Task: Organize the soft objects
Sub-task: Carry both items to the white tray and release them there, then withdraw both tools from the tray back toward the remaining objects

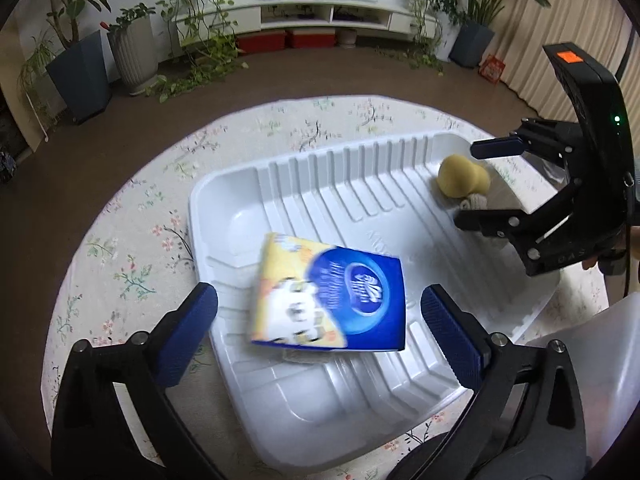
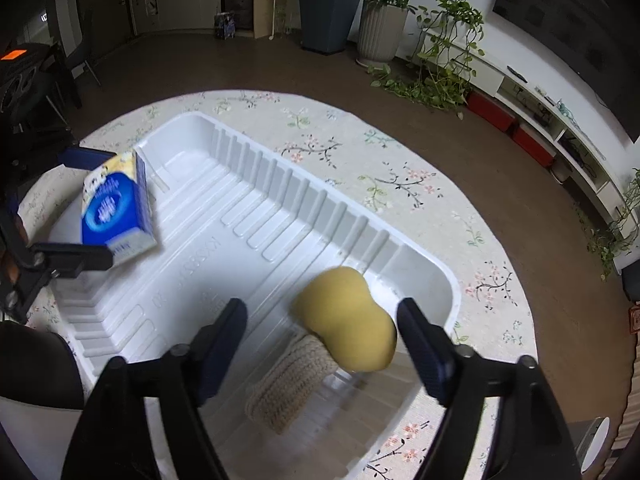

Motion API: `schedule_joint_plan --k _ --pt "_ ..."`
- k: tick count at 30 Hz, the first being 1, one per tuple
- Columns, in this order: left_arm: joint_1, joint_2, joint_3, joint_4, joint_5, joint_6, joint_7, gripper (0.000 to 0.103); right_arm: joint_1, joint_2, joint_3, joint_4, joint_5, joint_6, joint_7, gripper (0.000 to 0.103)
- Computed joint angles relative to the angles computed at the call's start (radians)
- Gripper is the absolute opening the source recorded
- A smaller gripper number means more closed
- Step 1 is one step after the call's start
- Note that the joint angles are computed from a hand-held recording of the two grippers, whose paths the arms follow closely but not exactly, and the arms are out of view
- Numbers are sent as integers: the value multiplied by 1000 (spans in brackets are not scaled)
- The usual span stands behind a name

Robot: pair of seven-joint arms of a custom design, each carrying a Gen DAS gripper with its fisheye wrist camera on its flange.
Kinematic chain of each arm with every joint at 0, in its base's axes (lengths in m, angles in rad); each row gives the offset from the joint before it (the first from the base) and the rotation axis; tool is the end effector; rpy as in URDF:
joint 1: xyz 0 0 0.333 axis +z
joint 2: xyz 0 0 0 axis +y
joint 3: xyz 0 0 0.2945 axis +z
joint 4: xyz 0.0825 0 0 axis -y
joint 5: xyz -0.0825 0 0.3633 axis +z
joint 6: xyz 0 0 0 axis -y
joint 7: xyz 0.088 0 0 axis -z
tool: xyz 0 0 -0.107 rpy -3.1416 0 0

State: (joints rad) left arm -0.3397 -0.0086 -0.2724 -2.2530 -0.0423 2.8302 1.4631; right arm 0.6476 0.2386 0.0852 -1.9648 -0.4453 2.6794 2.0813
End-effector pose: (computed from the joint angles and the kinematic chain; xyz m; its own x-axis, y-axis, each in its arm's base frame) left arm 0.4495 -0.3132 0.4253 -0.4736 -0.8761 0.0899 -0.7594 0.3546 -0.5455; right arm 0.4515 0.4206 0.3949 0.5131 -0.8532 0.0938 -0.7131 -0.4846 -0.5066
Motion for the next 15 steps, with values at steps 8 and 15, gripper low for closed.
schedule_joint_plan --k 8,15 --pt "-5 -66 11 -35 -5 5 -21 103 -10 -83 -4 -78 -66 59 89 91" --pt "-26 -123 29 -66 -10 1 -37 103 -55 -165 29 -139 -112 77 165 95"
